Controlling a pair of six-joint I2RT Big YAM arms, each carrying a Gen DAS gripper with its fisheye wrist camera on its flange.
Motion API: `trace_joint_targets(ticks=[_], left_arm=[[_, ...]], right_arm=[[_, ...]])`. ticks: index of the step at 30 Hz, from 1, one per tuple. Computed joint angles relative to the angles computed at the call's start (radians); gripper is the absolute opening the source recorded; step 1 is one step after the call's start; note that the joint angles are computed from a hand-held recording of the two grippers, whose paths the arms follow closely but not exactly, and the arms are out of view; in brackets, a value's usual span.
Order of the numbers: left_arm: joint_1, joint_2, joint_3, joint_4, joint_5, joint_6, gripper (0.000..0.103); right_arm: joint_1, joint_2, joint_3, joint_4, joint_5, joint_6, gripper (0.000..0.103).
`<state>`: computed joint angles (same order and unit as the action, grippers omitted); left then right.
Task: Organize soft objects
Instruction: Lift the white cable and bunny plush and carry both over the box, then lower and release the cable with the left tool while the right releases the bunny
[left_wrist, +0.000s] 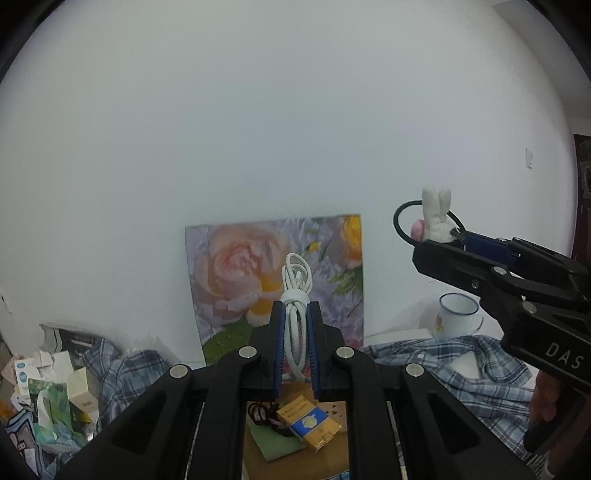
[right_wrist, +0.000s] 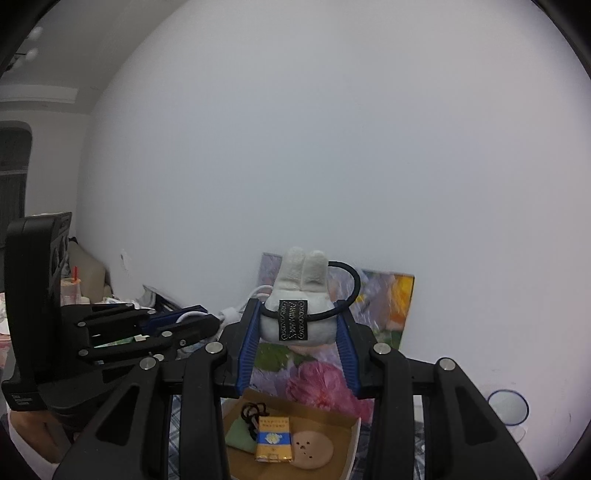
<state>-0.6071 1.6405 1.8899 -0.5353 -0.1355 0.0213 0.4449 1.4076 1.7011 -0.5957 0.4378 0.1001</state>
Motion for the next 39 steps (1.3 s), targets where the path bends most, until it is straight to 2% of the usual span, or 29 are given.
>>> trace_joint_targets(ticks=[1,3,9,17,22,24,33,39], left_arm=[[0.004,0.005,0.005,-0.012,0.005,-0.005,0.012],[0.011,0.023,0.018,-0.033,0.013,-0.014,0.012],[0.003,0.036,0.013,-0.064,-0.017,-0.013,0.012],[0.006,0.115,0.070,-0.145,-0.042,-0.020,0.012],[0.024,0.165,0.109,-0.215,-0.024,-0.036,0.012],[0.036,0.185,0.125,-0.245,0.005,-0.051,0.012],[0.050,0.243,0.160,-0.313,0.044,-0.057,0.012],[0.050,0.277,0.189,-0.351,0.074,-0.068,0.012]], right_arm=[[-0.011,-0.029,-0.015,-0.025,-0.014,0.000,0.038],[-0.022,-0.020,-0.009,-0.052,-0.037,0.015,0.038],[-0.035,0.013,0.001,-0.079,-0.097,0.029,0.038],[-0.054,0.059,0.011,-0.134,-0.150,0.067,0.038],[-0.072,0.092,0.016,-0.170,-0.199,0.092,0.038],[-0.078,0.109,0.021,-0.191,-0.215,0.101,0.038],[-0.115,0.158,0.008,-0.232,-0.290,0.138,0.038],[-0.128,0.189,0.000,-0.255,-0.302,0.153,0.038]])
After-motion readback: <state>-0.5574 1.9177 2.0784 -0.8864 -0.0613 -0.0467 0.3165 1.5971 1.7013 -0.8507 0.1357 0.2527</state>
